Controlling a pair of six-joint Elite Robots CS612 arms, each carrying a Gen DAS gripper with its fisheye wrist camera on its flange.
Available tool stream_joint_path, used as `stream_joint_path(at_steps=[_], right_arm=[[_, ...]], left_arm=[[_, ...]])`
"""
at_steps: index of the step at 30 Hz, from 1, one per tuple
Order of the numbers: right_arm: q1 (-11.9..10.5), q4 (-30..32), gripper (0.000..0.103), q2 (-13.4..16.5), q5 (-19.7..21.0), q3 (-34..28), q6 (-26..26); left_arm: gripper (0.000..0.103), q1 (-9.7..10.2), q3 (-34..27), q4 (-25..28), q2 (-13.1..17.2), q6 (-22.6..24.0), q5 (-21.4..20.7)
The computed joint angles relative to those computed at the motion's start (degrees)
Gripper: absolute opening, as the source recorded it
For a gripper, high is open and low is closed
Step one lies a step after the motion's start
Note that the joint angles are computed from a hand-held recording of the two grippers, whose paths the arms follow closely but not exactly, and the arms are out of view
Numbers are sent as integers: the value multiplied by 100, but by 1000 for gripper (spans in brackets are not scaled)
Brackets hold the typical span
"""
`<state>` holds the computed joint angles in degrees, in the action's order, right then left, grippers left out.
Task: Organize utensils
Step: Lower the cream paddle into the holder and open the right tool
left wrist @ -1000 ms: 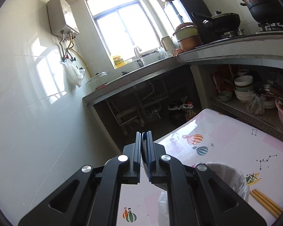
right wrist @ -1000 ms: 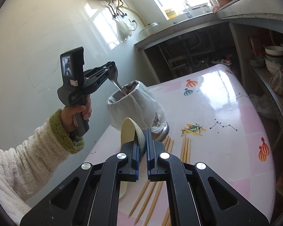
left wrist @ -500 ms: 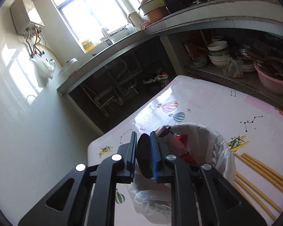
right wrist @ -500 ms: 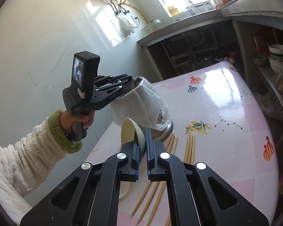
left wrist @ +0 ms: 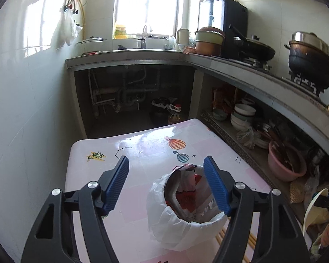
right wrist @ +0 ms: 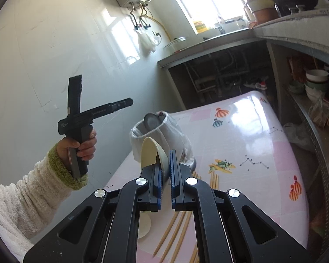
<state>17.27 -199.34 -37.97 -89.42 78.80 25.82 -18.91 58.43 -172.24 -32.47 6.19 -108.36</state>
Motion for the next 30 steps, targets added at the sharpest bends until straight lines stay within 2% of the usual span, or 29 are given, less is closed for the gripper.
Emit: stream_joint_path(at_steps=[3,6,10,13,16,21,27,30], right_arm=[[11,-35,5,-29,-269,-172,-209],[26,-16,5,27,-530,-491,-562],[40,331,5,244,-808,-1171,-1024],[81,801,5,495,-1207,-1791,-1542],[151,1332,5,866,-1651,-2542,-2222],[232,2390,5,1485,-2032,-3697,-3069],[364,3352,5,2157,-2363,-4861,-4151],[406,3864,5,2408,-2445,-5320,-4458]], left_arm=[[69,99,305,-355,-140,-447,-70],[70,167,766,-821,-311,-732,64],[71,213,1360,-1217,-508,-781,399],[73,237,1772,-1427,-615,-832,635],[75,273,2085,-1523,-673,-921,762],[75,328,2438,-1518,-720,-1103,751],[75,312,2627,-1603,-738,-756,938],[76,303,2662,-1692,-734,-570,1021]])
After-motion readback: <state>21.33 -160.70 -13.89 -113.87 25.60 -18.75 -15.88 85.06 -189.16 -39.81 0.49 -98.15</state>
